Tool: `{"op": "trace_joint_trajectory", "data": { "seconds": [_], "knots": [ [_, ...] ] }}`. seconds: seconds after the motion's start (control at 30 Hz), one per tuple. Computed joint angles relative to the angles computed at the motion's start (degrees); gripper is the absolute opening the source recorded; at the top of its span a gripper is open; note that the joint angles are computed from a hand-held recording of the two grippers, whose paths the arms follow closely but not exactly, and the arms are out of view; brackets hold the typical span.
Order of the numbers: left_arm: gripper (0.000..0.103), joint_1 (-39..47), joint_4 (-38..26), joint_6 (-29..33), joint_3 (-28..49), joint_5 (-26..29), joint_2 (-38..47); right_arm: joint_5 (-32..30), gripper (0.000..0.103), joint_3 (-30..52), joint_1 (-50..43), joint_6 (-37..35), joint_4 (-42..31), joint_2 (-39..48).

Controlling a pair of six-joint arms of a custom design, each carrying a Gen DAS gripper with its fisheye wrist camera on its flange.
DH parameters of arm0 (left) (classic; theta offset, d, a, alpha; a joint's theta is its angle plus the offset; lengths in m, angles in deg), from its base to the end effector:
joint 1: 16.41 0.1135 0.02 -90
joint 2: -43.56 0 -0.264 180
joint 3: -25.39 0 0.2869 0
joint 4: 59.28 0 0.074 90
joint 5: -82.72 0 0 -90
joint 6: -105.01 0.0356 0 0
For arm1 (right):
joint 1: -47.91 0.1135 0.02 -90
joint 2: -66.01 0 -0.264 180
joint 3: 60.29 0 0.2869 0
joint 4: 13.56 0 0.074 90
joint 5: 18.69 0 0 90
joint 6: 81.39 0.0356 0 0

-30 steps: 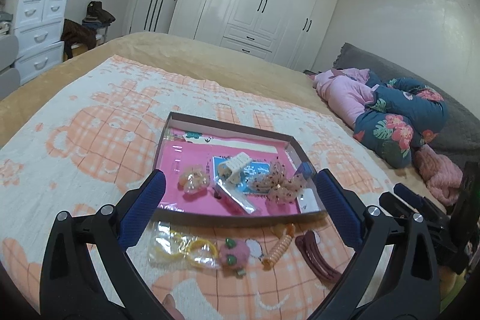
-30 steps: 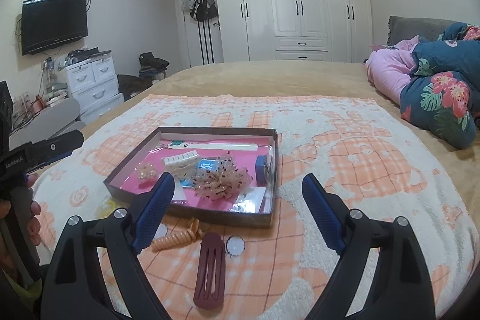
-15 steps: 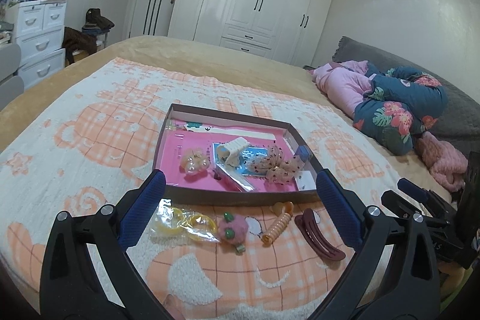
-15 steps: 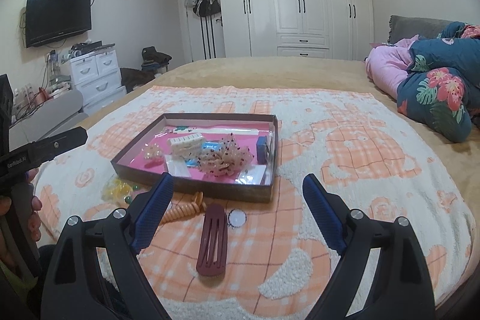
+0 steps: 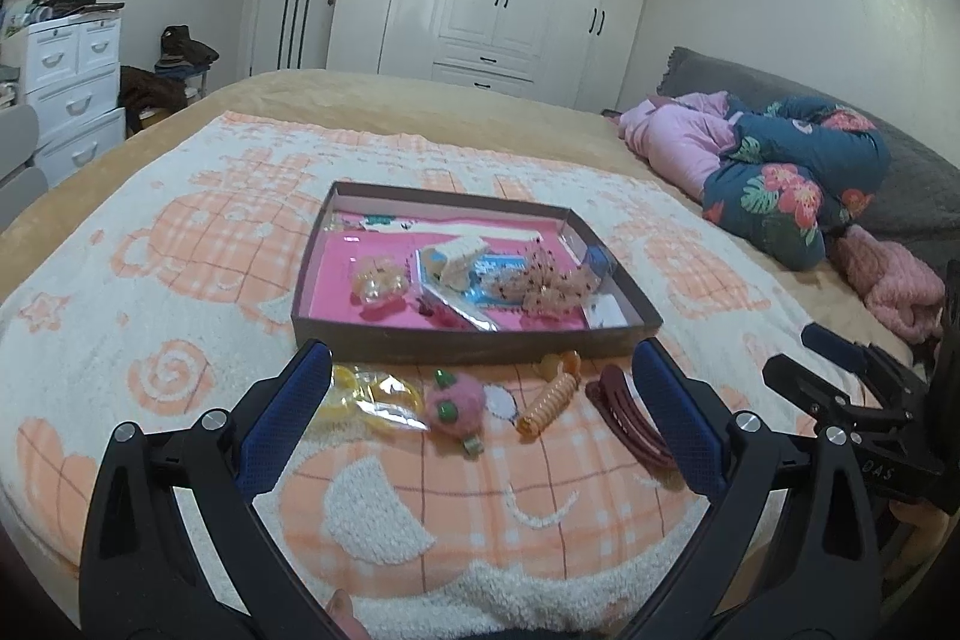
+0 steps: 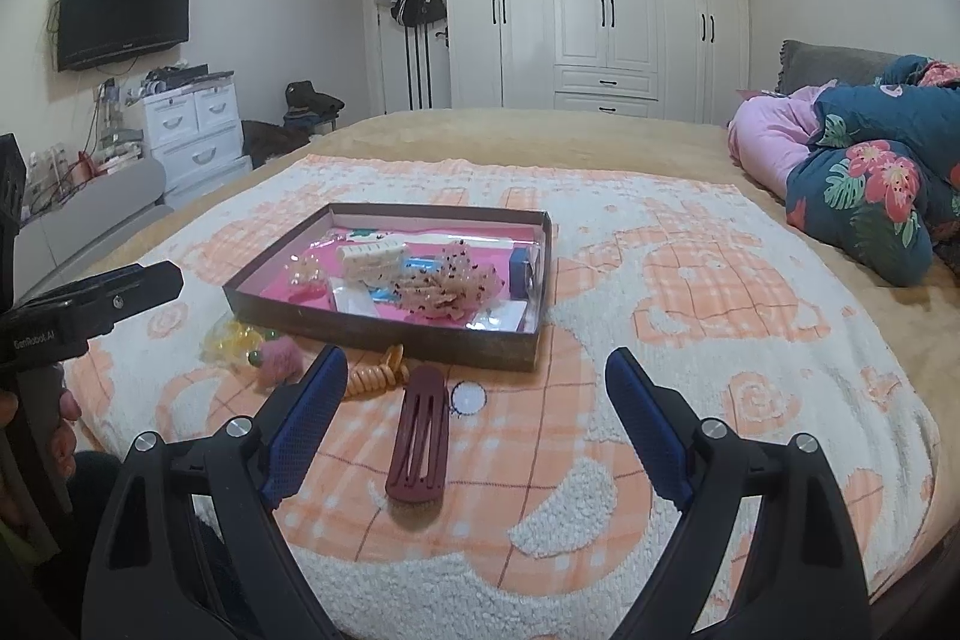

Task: Organize jewelry
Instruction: 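Withdraw both grippers from the box toward the remaining accessories, then grasp the pink pompom hair tie with the left gripper while the right gripper grasps the maroon clip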

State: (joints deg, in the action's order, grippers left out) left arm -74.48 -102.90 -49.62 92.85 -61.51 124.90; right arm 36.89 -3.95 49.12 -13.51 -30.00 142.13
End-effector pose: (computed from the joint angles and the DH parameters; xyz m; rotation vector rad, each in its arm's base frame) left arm 0.1883 -0.2476 0.2257 -0.4255 2.0425 -0.0212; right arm 0.3095 0.0267 0.2116 -0.7424 1.9759 0.4433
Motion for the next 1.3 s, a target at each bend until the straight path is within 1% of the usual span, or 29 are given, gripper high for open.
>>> {"op": "trace_joint_trajectory", "data": {
  "seconds": [0.3,0.6,0.7,0.73,0.77,0.8,0.87,0.9,0.93,0.97,1.13,1.3],
  "knots": [
    [0.092,-0.14,-0.80,-1.49,0.34,3.86,3.14,0.68,0.085,-1.32,0.34,-1.64,0.15,1.57],
    [0.091,3.50,4.74,-1.57,-3.49,14.47,2.99,3.29,0.085,-2.63,2.96,-2.89,1.47,4.69],
    [0.082,4.84,7.77,-0.62,-4.70,18.02,2.98,4.15,0.085,-2.58,3.74,-2.88,2.06,5.98],
    [0.075,5.71,9.62,-0.45,-5.60,20.41,2.83,4.22,0.085,-2.47,3.85,-2.83,2.02,6.26],
    [0.071,6.18,10.61,-0.46,-6.08,21.60,2.84,4.31,0.085,-2.25,3.97,-2.79,1.97,6.69],
    [0.069,6.69,11.32,-0.40,-6.26,22.75,3.21,4.45,0.085,-2.11,4.06,-2.80,2.08,7.08],
    [0.060,7.37,11.45,-0.21,-5.74,23.86,4.38,4.90,0.085,-1.89,4.22,-2.87,2.51,8.03],
    [0.058,8.00,12.14,0.09,-5.70,25.11,4.81,5.11,0.085,-1.63,4.34,-2.84,2.51,8.58],
    [0.052,8.60,12.64,0.53,-5.53,26.09,5.18,5.44,0.085,-1.25,4.50,-2.80,2.45,9.17],
    [0.048,9.04,12.69,0.87,-5.22,26.75,5.56,5.95,0.085,-0.70,4.68,-2.79,2.38,9.91],
    [0.047,12.38,14.35,1.46,-5.31,30.89,6.32,8.03,0.085,0.47,6.12,-3.04,2.90,12.88],
    [0.047,15.15,15.54,1.72,-5.79,32.75,5.95,9.94,0.085,2.37,8.15,-2.83,3.00,16.29]
  ]
}}
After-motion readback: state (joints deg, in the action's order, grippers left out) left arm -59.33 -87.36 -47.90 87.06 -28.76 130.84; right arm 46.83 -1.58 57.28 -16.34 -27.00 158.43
